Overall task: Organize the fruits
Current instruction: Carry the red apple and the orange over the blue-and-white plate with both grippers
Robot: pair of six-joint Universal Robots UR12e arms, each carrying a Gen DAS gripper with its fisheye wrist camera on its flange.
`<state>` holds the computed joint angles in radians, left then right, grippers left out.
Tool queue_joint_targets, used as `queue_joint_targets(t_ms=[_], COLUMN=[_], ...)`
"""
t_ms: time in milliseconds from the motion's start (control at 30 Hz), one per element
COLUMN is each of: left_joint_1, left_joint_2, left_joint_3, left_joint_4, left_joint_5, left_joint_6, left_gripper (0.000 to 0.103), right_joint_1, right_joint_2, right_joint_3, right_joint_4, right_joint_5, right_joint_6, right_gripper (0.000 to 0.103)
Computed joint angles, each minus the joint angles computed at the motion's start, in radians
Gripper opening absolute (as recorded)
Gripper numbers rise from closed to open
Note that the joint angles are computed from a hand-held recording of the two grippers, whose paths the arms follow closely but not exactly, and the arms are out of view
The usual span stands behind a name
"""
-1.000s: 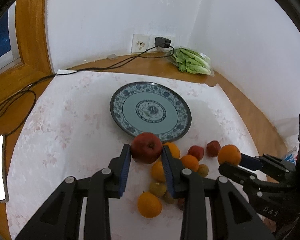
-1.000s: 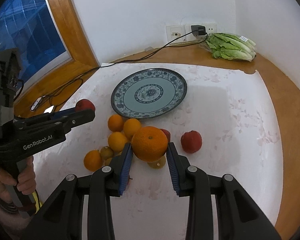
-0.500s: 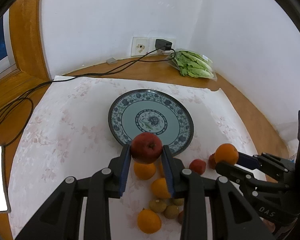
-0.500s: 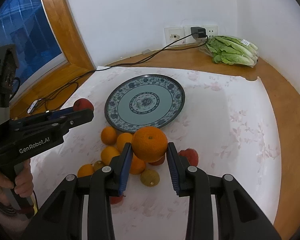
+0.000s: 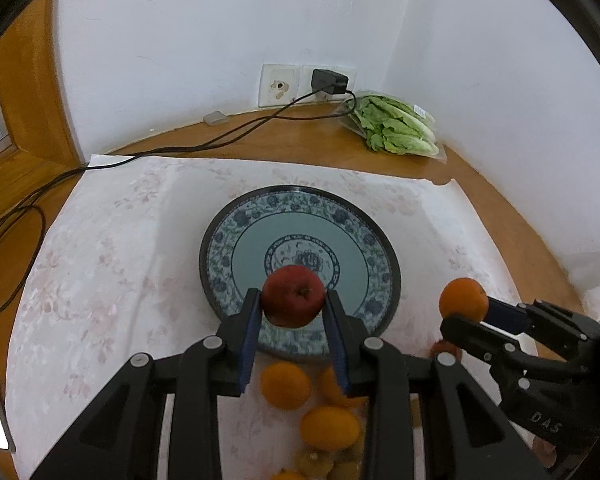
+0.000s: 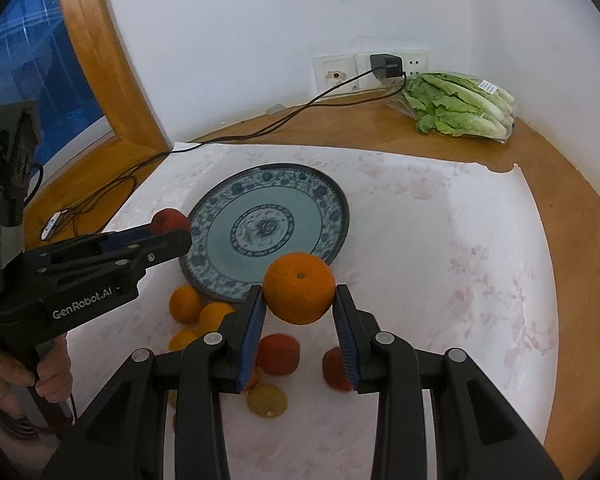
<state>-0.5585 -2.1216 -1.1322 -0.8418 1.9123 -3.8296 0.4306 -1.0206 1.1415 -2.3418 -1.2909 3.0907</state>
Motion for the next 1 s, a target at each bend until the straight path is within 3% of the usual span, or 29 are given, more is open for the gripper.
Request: queue_joint_targets(t_ms=[333, 733, 833, 1000], left_joint_1=[0.015, 0.04, 0.051, 0.055], left_joint_2=[-0.063, -0.079, -0.076, -0.076], left_joint_3=[0.078, 0.078, 0.072, 0.077], left_joint_4=[-0.041, -0.059, -0.06, -0.103], left_joint_5=[-0.003, 0.019, -0.014, -0.011], left_joint_6=[0.015, -0.019, -0.042, -0.043], left_gripper=[0.032, 0.032, 0.032, 0.032], right_joint_1=[-0.002, 0.019, 0.025, 0.034], right_joint_2=[0.059, 0.137, 0.155, 0.186], right_joint_3=[-0.074, -0.184, -0.212, -0.26], right_joint_4=[0.039, 0.08, 0.099, 0.138], right_joint_5=[-0.012, -0.015, -0.02, -0.034], right_joint_6=[-0.001, -0.047, -0.069, -0.077], right_gripper=[0.036, 0.036, 0.036, 0.036])
